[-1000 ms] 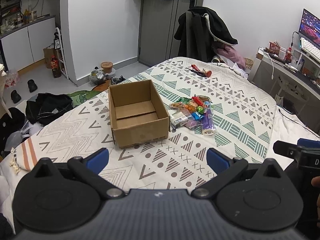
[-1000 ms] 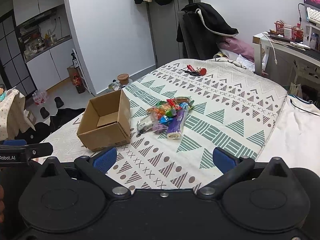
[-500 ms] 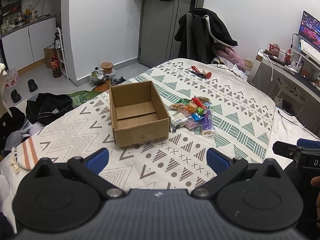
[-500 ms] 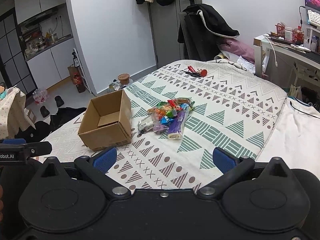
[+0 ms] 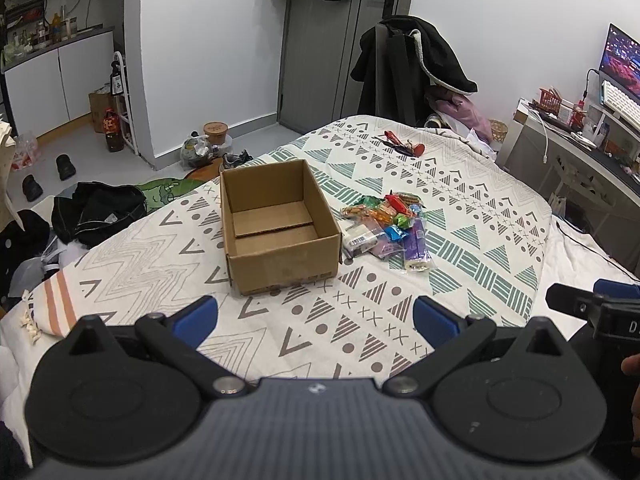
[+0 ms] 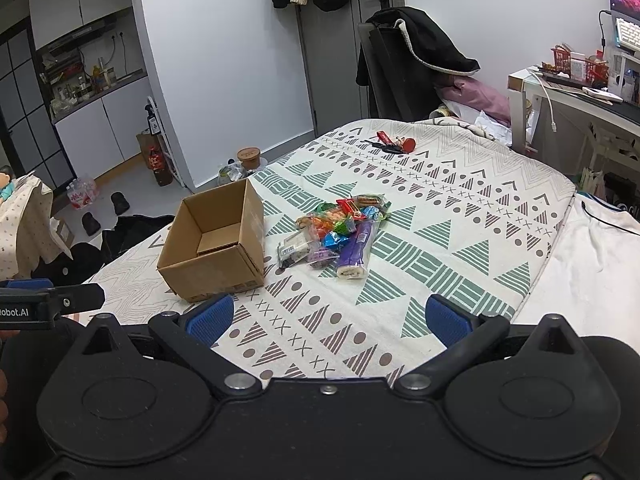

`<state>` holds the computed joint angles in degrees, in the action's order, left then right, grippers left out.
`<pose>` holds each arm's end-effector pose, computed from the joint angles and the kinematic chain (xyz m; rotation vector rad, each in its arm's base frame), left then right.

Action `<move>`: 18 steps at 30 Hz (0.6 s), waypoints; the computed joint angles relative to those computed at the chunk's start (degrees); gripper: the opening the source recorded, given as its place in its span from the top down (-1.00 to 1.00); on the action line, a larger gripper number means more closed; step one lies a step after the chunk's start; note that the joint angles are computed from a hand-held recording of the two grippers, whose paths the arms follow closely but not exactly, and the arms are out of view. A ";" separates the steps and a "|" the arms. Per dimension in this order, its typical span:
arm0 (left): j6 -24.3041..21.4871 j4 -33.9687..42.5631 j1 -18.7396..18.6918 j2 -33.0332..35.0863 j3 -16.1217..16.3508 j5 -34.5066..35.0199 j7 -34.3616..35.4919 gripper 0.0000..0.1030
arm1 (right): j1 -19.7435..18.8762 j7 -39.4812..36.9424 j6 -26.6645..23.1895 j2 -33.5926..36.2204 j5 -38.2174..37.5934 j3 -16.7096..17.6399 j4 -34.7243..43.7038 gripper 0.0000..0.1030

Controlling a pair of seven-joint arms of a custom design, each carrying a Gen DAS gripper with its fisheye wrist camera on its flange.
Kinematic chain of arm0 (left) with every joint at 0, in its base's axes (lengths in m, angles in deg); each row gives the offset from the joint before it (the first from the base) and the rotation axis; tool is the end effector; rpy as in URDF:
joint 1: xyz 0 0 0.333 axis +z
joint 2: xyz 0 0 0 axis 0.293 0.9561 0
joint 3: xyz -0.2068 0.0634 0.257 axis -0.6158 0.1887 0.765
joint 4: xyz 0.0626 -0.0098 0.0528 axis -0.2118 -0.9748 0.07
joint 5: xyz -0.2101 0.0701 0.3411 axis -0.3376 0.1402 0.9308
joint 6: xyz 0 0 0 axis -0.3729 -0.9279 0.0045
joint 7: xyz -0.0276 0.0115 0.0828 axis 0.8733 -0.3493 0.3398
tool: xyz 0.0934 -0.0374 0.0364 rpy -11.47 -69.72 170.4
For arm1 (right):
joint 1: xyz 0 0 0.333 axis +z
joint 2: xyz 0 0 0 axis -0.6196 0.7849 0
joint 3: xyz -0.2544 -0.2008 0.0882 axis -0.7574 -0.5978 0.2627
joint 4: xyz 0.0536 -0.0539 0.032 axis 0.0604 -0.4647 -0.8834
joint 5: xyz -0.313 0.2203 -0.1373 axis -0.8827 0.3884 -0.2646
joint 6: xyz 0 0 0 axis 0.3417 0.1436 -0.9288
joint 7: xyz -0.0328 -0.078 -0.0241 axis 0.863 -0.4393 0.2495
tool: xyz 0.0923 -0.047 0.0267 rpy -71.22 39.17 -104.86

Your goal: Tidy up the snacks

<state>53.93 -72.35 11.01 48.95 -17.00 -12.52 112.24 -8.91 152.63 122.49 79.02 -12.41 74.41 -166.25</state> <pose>0.6506 -0.1837 0.6453 -1.3171 2.2775 -1.0523 0.5265 0.3650 0.6105 -1.2524 2.0426 -0.8553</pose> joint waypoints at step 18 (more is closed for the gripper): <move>0.55 3.01 -0.37 2.61 -0.32 0.63 -1.34 -1.00 | -0.83 1.71 1.64 -0.31 -1.05 -0.39 -0.44 -1.00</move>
